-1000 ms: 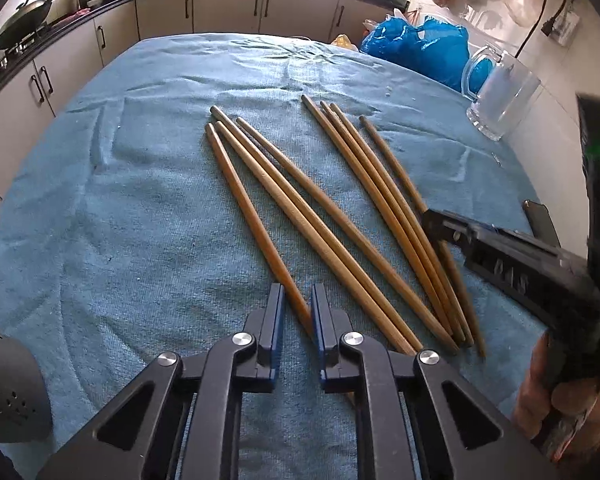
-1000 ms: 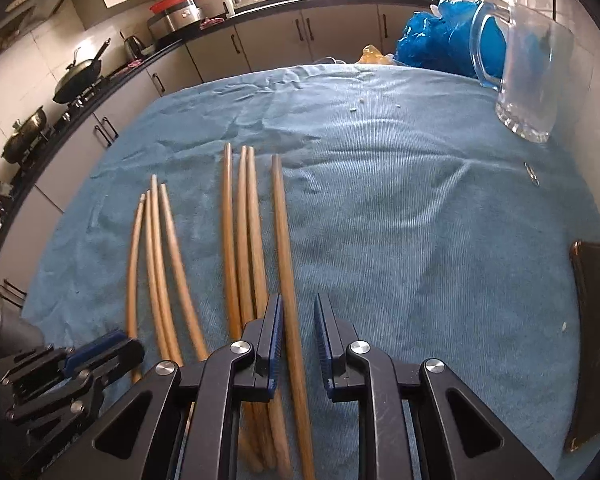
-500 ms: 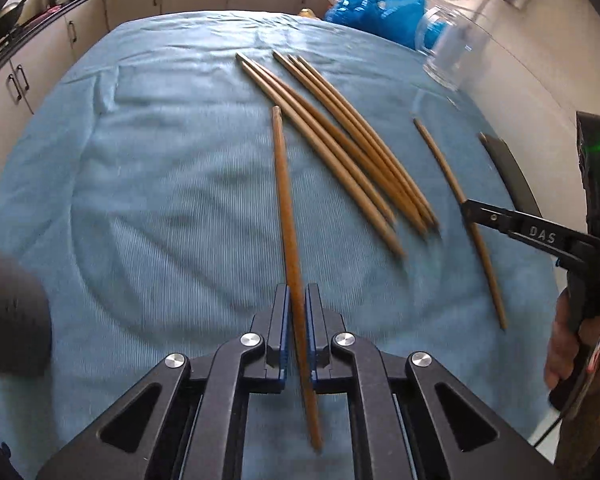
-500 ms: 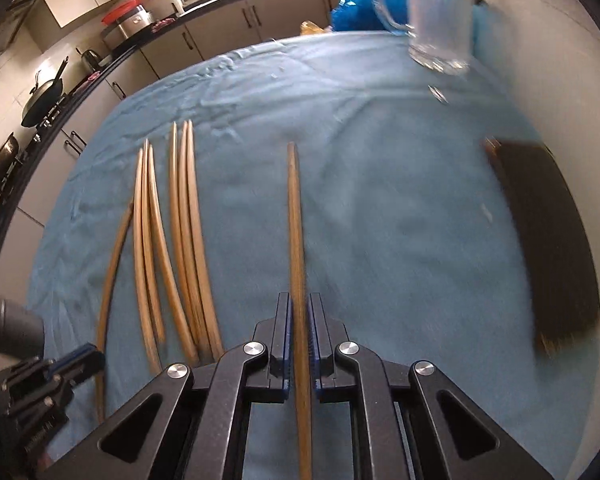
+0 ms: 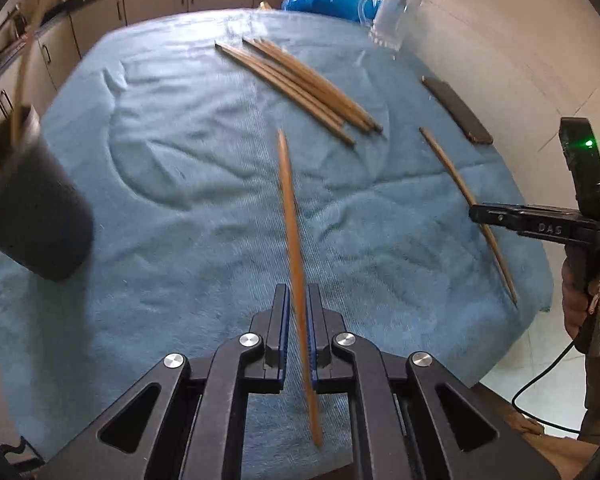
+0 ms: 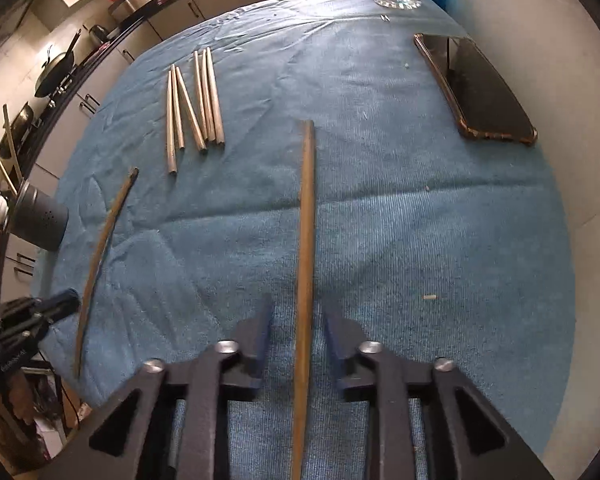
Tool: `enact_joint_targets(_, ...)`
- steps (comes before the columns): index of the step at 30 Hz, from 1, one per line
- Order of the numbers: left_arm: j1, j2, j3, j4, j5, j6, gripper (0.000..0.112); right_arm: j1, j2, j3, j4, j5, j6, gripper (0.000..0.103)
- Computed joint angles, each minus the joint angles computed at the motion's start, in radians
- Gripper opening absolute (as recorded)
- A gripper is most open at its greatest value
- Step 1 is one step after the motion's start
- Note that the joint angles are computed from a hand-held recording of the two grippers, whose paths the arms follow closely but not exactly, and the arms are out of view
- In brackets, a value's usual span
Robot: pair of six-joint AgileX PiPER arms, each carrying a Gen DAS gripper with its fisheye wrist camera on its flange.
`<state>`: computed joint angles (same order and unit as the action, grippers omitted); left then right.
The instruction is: Organize utensils
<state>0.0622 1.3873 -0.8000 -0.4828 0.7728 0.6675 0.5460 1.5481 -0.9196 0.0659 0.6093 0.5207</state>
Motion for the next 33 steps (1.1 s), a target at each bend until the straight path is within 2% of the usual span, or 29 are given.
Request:
enact_joint_targets(4, -0.009, 0.051, -0.064, 0.004, 0.02, -0.041, 0.013, 0.013, 0.067, -0.08, -0.082, 0.034, 0.041, 0.038)
enact_joint_targets(7, -0.087, 0.136, -0.135, 0.081, -0.012, -0.158, 0.013, 0.002, 0.133, -0.175, -0.114, 0.094, 0.024, 0.038)
enact_joint_targets(10, -0.129, 0.203, -0.191, 0.134, -0.012, -0.217, 0.013, -0.031, 0.186, -0.241, -0.082, 0.142, -0.034, 0.038)
enact_joint_targets(14, -0.17, 0.296, -0.272, 0.199, 0.024, -0.307, 0.013, -0.053, 0.267, -0.368, -0.079, 0.243, -0.079, 0.037)
enact_joint_targets(23, -0.188, 0.357, -0.376, 0.255, 0.117, -0.316, 0.013, -0.066, 0.42, -0.617, -0.054, 0.479, -0.182, 0.037)
enact_joint_targets(28, -0.197, 0.381, -0.412, 0.267, 0.134, -0.319, 0.013, -0.078, 0.516, -0.775, -0.044, 0.57, -0.204, 0.037)
enact_joint_targets(29, -0.191, 0.379, -0.407, 0.254, 0.127, -0.308, 0.013, -0.075, 0.523, -0.79, -0.052, 0.568, -0.202, 0.035)
enact_joint_targets(30, -0.19, 0.377, -0.397, 0.245, 0.114, -0.305, 0.011, -0.068, 0.531, -0.801, -0.059, 0.556, -0.195, 0.028)
enact_joint_targets(31, -0.185, 0.364, -0.373, 0.242, 0.082, -0.316, 0.008, -0.055, 0.542, -0.814, -0.069, 0.541, -0.185, 0.025)
enact_joint_targets(33, -0.177, 0.341, -0.327, 0.214, 0.027, -0.312, 0.007, -0.031, 0.517, -0.764, -0.101, 0.476, -0.161, 0.01)
